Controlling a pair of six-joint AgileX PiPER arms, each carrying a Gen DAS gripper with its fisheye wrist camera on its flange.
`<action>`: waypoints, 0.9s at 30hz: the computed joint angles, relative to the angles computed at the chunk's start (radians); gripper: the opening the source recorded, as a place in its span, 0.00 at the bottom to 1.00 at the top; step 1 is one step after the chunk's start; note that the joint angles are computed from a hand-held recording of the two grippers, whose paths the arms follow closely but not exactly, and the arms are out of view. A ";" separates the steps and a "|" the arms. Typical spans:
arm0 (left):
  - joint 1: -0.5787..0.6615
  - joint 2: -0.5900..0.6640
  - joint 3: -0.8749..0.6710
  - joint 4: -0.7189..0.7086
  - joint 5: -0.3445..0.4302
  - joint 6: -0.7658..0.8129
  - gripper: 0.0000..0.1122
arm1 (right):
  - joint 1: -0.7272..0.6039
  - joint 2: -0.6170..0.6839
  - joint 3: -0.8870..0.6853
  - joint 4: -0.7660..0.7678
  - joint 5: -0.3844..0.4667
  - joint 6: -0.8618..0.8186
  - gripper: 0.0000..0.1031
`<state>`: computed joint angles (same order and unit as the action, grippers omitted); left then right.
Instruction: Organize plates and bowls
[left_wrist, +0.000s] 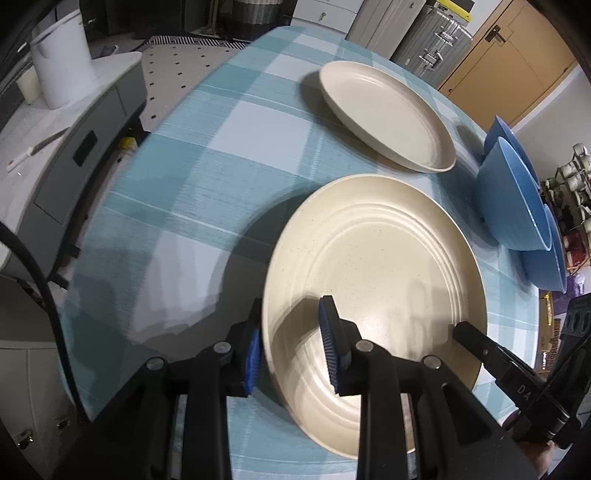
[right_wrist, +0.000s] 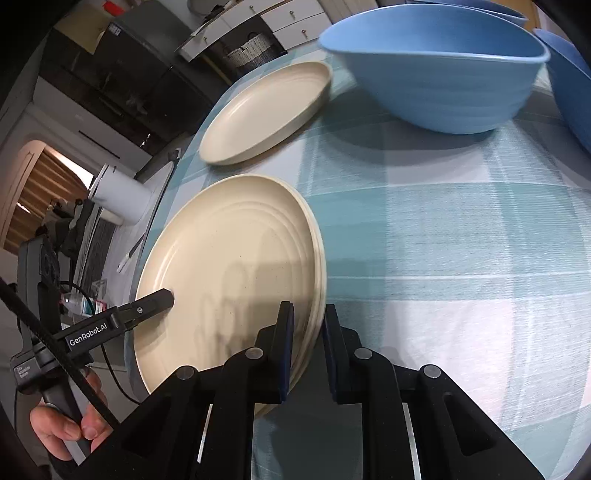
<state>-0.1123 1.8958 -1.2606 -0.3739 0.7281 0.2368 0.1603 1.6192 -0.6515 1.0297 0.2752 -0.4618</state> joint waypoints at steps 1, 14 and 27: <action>-0.001 -0.003 0.004 0.014 -0.010 -0.007 0.24 | 0.018 0.007 -0.011 -0.037 -0.008 0.041 0.14; -0.020 -0.038 0.056 0.163 -0.100 -0.094 0.26 | 0.097 0.053 -0.049 -0.147 -0.054 0.145 0.15; -0.019 -0.041 0.057 0.155 -0.096 -0.098 0.26 | 0.098 0.034 -0.031 -0.126 -0.055 0.115 0.15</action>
